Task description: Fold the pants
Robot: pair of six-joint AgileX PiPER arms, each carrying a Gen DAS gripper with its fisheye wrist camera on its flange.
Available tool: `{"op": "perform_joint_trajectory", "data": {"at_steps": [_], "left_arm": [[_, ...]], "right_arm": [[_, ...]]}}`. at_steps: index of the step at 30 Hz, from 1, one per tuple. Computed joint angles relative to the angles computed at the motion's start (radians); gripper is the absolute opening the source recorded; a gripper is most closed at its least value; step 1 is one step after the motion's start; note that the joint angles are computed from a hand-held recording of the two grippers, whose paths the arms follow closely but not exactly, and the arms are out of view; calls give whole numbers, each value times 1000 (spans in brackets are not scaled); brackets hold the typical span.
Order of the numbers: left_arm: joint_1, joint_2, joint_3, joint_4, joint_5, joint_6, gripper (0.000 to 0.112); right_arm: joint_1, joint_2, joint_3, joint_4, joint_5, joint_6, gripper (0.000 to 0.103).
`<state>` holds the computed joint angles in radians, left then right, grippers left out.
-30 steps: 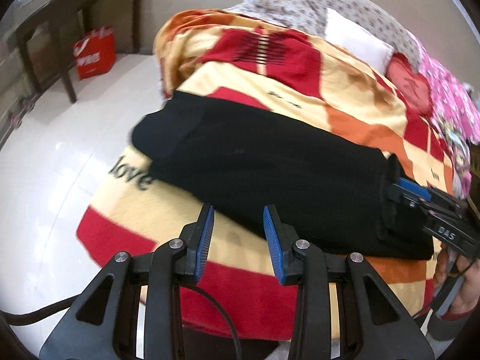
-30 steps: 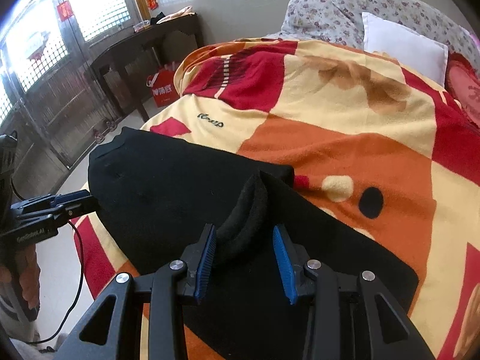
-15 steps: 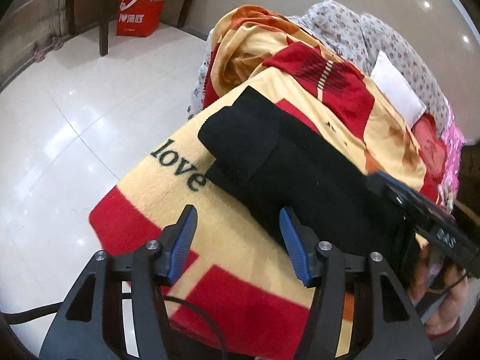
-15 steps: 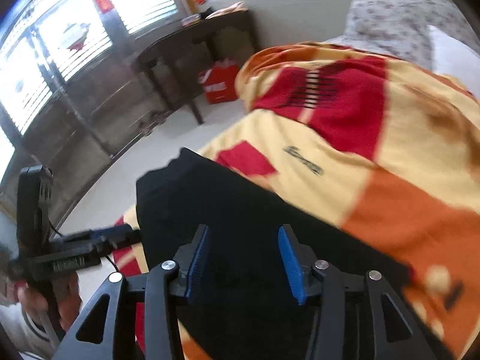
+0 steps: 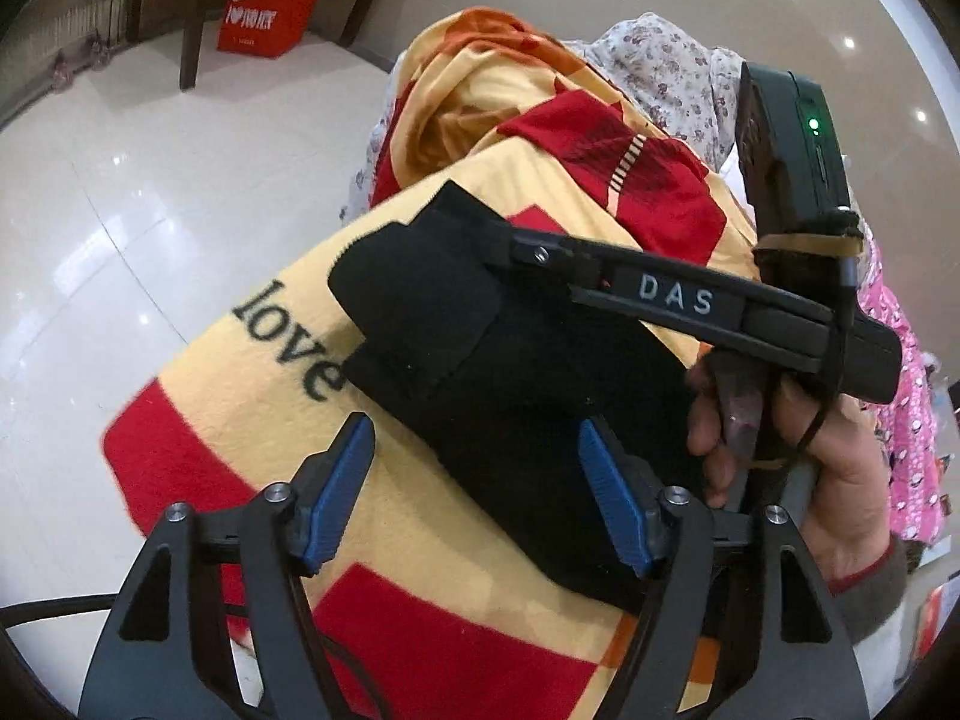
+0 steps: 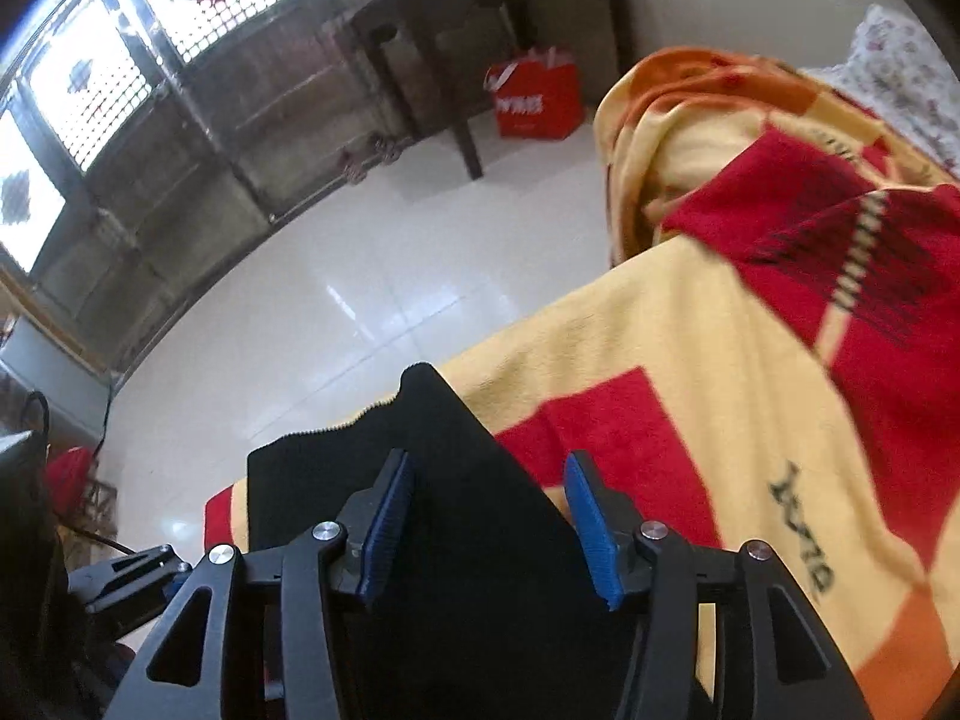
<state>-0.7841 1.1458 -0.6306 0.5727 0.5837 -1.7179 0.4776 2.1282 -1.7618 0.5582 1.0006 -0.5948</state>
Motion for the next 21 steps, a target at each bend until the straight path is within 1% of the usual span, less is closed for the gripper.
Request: {"op": "perform_joint_trajectory", "data": {"at_steps": [1, 2, 3, 4, 5, 6, 7, 8, 9, 10, 11, 12, 13, 14, 16, 17, 18, 19, 21], "left_arm": [[18, -2, 17, -4, -47, -4, 71], [26, -3, 26, 7, -71, -15, 71], [21, 1, 29, 46, -76, -48, 71], [24, 12, 24, 58, -84, -41, 71], [23, 20, 19, 70, -85, -39, 66], [25, 25, 20, 87, -95, -43, 50], [36, 28, 26, 85, -121, -37, 43], [45, 24, 31, 83, -143, -35, 32], [41, 17, 33, 101, -145, -52, 26], [13, 8, 23, 151, -113, -96, 25], [-40, -3, 0, 217, -56, -140, 23], [-75, -8, -14, 255, -19, -162, 23], [-136, -9, -44, 307, 46, -183, 22], [-194, -2, -79, 345, 107, -186, 22], [-296, 22, -152, 396, 204, -164, 22], [-345, 42, -189, 421, 240, -150, 22], [-383, 63, -222, 437, 263, -130, 22], [-413, 93, -261, 441, 268, -95, 22], [-467, 173, -333, 454, 250, -36, 22]], "right_arm": [[-1, 18, -17, 14, 9, -6, 50], [-7, 31, -31, 29, 20, -11, 50], [-17, 49, -49, 59, 41, -18, 50], [-21, 65, -68, 79, 57, -18, 45], [-25, 62, -48, 108, 42, -43, 42], [-24, 47, -16, 120, 9, -64, 33], [-22, 31, 16, 130, -23, -81, 24], [-23, 13, 45, 145, -47, -93, 22], [-29, -11, 77, 165, -59, -111, 18], [-38, -31, 101, 193, -66, -135, 16], [-50, -62, 138, 224, -74, -163, 16], [-64, -92, 173, 259, -78, -192, 14], [-84, -128, 211, 301, -80, -226, 14], [-115, -179, 259, 356, -76, -272, 14], [-176, -266, 337, 443, -62, -338, 14], [-226, -328, 394, 504, -39, -382, 14], [-266, -370, 428, 541, -16, -410, 14], [-313, -419, 470, 568, 9, -438, 14], [-420, -527, 554, 583, 59, -473, 14]]}}
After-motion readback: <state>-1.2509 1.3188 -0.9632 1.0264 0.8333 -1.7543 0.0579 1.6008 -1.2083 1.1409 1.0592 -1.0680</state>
